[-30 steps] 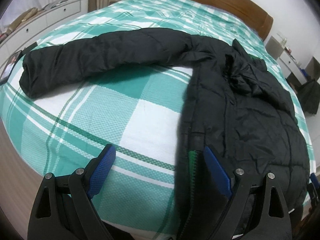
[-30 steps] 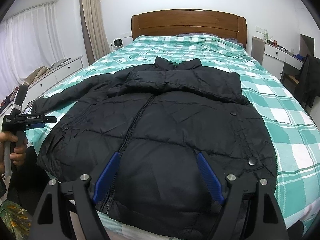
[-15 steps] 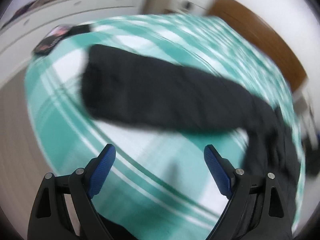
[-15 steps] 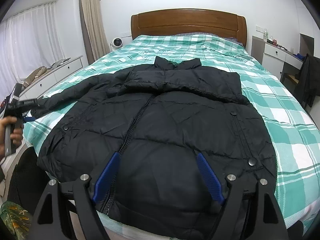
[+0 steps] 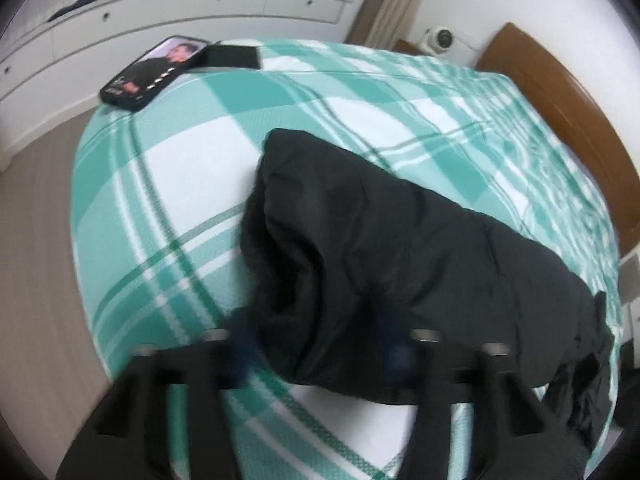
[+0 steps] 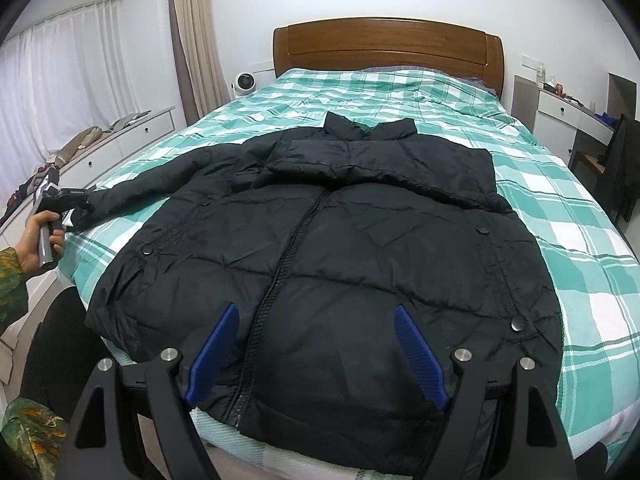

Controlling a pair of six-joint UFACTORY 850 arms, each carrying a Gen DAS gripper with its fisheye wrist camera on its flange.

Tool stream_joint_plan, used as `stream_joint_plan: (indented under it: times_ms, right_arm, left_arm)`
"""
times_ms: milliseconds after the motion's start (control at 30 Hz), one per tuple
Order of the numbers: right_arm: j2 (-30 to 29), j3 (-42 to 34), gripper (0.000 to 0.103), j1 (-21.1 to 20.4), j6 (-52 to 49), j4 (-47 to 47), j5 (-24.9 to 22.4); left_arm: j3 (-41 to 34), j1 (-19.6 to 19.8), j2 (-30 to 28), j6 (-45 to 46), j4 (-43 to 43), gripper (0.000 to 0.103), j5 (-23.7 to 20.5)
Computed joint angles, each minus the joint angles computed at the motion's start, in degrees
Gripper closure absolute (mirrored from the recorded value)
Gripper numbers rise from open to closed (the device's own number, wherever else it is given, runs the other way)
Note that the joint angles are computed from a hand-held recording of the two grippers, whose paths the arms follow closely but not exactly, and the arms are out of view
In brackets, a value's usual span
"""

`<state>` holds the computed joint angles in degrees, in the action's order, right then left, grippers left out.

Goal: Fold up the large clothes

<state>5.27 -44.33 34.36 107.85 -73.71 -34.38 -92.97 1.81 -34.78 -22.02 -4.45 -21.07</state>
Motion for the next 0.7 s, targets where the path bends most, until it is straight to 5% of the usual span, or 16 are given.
stream_joint_plan:
  times_ms: [67,300,700]
  right_arm:
    - [-0.2,0.0,0.021,0.1,-0.3,0.2,0.2]
    - [-0.3,0.4,0.021,-0.7,0.5,0.3,2.0]
    - [-2.8,-7.1,0.021,-9.3,-10.4,1.1,11.3]
  left_arm:
    - [0.3,-0.5,0.5,-2.2,4.4,0.085,1.1]
    - [2.9,-1.0,5.4,1.5,4.5,0.089,5.5]
    - [4.4,-2.3,13.8,46.2,-35.2,0.089,7.4]
